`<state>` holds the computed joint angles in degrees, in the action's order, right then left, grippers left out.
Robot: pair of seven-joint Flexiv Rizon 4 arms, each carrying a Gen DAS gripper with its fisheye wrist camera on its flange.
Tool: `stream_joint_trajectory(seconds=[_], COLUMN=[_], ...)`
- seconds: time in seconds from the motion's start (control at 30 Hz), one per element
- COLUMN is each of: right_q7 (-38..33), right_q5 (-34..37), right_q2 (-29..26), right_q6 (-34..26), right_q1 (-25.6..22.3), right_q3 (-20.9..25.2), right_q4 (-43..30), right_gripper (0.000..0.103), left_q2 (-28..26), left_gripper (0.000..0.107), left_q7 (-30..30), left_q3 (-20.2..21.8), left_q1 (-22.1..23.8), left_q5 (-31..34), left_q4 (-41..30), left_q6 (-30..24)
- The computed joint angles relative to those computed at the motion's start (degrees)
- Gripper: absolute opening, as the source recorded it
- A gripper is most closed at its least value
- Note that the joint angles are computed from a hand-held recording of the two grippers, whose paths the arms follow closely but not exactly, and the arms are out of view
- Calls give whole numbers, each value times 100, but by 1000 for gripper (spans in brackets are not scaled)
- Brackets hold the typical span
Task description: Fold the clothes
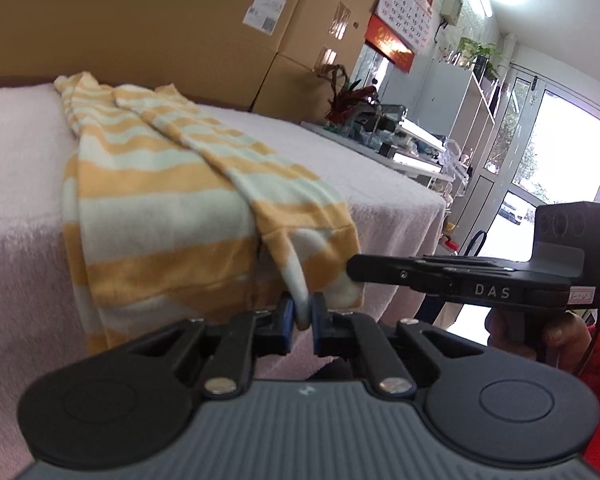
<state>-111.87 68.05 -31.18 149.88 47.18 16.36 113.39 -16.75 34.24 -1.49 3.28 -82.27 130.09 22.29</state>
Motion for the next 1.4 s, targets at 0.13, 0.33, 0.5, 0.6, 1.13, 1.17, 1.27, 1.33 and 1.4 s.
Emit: stream_joint_trajectory(seconds=[0.13,0.33,0.5,0.6,1.13,1.17,1.27,1.33,1.4], right_q7=[-203,-362,-263,-50,-55,251,101,117,297], right_q5=[100,172,177,13,-281,-400,-77,-157,-349], right_q2=[13,164,10,-54,-124,-116,-26,17,84], right_q6=[-20,98,-31,-7,287,321,318,421,387], right_q1=[33,69,-55,-29,-166,-209,-114,-91,-161], right_q3=[4,124,109,62,-28,23,-10,-1,1], right_q4=[-89,12,-50,9,-375,-246,-257,-233,-218], right_gripper=[4,3,4,6,12,11,13,18,20], left_q2=[85,174,10,25,463,402,310,390,482], left_gripper=[1,1,1,3,41,41,42,42,43], left_q7=[191,368,247,284,1605,1593,1445,1620,1633], left_q3=[37,115,38,47,20,-1,19,35,79], left_q1=[76,87,-46,-22,-206,-266,-303,-362,-305], left_q5=[-30,54,-119,-129,-704,-769,-676,-741,-720], left_q4=[83,190,129,125,277,232,191,287,317], left_q6=[-241,-339,175,237,84,190,281,453,249])
